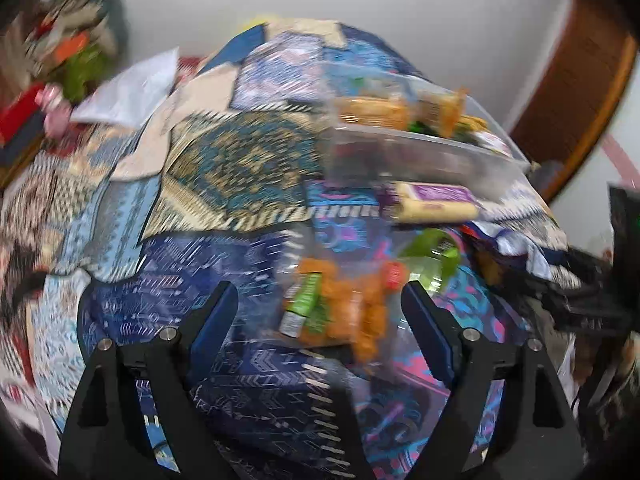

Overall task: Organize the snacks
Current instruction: 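Lift the orange snack bag with the left tool while the right tool holds the chip bag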

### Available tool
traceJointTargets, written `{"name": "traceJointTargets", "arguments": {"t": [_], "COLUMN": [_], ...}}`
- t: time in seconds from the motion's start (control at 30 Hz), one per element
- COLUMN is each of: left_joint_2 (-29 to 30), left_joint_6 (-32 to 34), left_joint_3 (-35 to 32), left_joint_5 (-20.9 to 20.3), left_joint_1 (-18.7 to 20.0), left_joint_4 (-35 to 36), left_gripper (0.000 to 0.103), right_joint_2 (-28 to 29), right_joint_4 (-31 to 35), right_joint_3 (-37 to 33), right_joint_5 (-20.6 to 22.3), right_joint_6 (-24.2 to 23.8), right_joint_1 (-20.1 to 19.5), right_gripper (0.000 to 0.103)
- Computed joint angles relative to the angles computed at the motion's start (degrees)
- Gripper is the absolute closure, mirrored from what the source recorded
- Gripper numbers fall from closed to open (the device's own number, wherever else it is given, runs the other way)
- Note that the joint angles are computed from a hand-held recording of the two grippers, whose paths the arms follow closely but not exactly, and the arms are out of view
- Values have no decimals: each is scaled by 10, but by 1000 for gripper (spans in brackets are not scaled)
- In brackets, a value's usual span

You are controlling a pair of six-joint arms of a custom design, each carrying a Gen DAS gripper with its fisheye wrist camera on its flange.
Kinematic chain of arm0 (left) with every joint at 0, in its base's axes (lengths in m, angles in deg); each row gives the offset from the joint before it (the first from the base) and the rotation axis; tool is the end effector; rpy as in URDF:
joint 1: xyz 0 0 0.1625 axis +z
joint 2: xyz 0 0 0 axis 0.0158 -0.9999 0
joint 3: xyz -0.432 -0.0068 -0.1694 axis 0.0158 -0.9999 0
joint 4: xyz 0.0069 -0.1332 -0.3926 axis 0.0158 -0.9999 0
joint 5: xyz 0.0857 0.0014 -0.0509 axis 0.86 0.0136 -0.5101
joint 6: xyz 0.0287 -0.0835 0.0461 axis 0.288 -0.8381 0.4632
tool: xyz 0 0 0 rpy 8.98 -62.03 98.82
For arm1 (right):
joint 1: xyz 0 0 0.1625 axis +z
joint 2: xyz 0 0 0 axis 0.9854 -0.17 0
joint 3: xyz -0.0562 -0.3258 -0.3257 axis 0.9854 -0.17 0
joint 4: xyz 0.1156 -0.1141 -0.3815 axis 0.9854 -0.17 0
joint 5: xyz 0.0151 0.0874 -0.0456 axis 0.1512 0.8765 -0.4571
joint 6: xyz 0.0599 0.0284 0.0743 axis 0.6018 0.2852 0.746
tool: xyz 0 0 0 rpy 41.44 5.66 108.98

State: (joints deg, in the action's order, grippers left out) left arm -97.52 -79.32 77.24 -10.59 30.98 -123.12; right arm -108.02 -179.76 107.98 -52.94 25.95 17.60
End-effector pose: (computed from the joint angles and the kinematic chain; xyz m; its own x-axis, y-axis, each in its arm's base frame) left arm -0.1758 -0.3518 0.1651 -0.8321 0.0120 -0.5545 0.3308 0.8132 -0.4789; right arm 0.1571 -0.4143 0.1581 -0.7720 -0.4086 0.4869 -0.5707 0.7829 -0.2477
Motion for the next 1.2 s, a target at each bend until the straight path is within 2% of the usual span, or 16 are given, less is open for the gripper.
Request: {"name": "traceJointTargets", "arguments": {"t": [0.1,0.17,0.3,0.43,0.57,0.73,0.9,1.03,1.2], "left_joint_2": [-12,-21,-59,-97,-85,-35,7,17,8], "left_joint_6": [-14,-26,-69,-87,-94,-58,-1,18,21], "left_joint_3": [1,7,18,25,19,3,-31,-47,-45], "left_joint_5": [-21,-20,6,3,-1,3,24,50,45], "left_joint_1": [22,22,-1,-15,1,50,81,76,64], "left_joint_4": [-3,0,72,137,186,123,68,61,31], "left_gripper": [19,19,19,19,21,28,29,29,29], "right_joint_2": [3,1,-4,1,7,6,2,-3,-2], "right_joint_4": [-3,-5,-7,-14,-27,-27,-26,-23,-21], "right_joint_3": [-1,2,7,7,9,9,12,14,12], "right_joint_5": [3,7,21,19,15,15,18,23,22], "right_joint_6": [0,0,2,4,5,11,9,9,-6], "right_joint_1": [-2,-5,-17,-19,-17,-17,-24,-29,-30], "right_gripper": [20,19,16,15,15,15,15,15,14]}}
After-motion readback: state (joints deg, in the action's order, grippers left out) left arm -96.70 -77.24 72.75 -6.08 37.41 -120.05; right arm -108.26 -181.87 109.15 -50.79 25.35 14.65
